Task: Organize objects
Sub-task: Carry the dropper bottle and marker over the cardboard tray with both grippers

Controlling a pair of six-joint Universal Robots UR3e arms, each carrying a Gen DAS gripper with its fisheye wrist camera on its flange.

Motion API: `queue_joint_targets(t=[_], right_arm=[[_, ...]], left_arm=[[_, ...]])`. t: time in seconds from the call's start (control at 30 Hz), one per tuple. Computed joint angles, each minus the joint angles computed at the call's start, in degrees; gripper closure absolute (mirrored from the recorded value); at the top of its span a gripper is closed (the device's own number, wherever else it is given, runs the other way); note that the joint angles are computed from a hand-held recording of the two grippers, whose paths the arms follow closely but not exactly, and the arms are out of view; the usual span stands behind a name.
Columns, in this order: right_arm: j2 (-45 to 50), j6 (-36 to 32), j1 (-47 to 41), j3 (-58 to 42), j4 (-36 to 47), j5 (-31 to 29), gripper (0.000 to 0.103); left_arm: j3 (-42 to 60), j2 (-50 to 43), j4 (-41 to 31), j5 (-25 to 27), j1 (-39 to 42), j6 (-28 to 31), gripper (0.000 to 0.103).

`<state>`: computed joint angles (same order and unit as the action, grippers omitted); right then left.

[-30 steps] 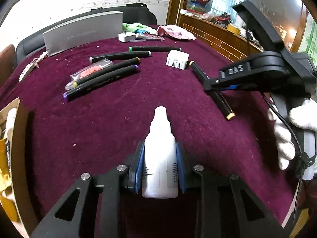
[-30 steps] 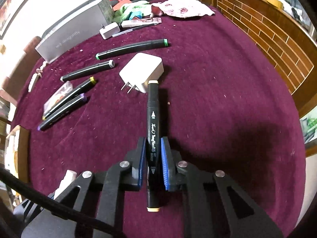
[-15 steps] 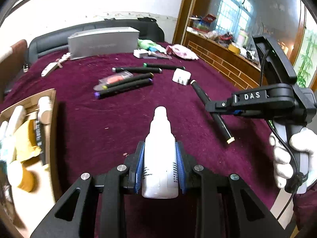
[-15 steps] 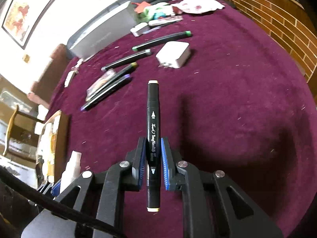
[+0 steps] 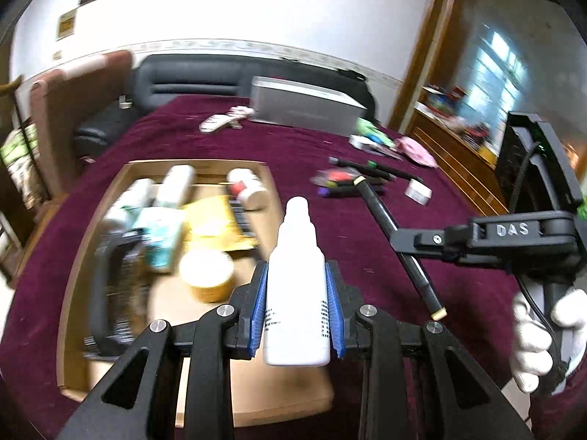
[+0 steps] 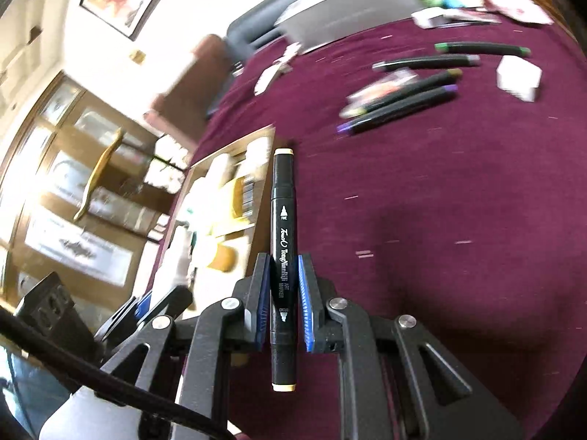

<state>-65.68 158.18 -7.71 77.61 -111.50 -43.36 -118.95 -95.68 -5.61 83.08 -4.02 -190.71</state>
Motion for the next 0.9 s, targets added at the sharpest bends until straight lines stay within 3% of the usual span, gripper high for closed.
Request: queue_joint_targets(t=[0.43,0.9], right_arm=[[5.6,5.0,14.9,-5.3,-3.4,-4.6,0.090],[12.0,12.2,20.5,-10.1,-10.4,-15.4,0.090]], left_arm=[[-9.5,1.1,4.4,-3.1,11.0,2.5,0.078],[-10.3,-0.9,3.2,-5.6,14.5,4.5,0.078]])
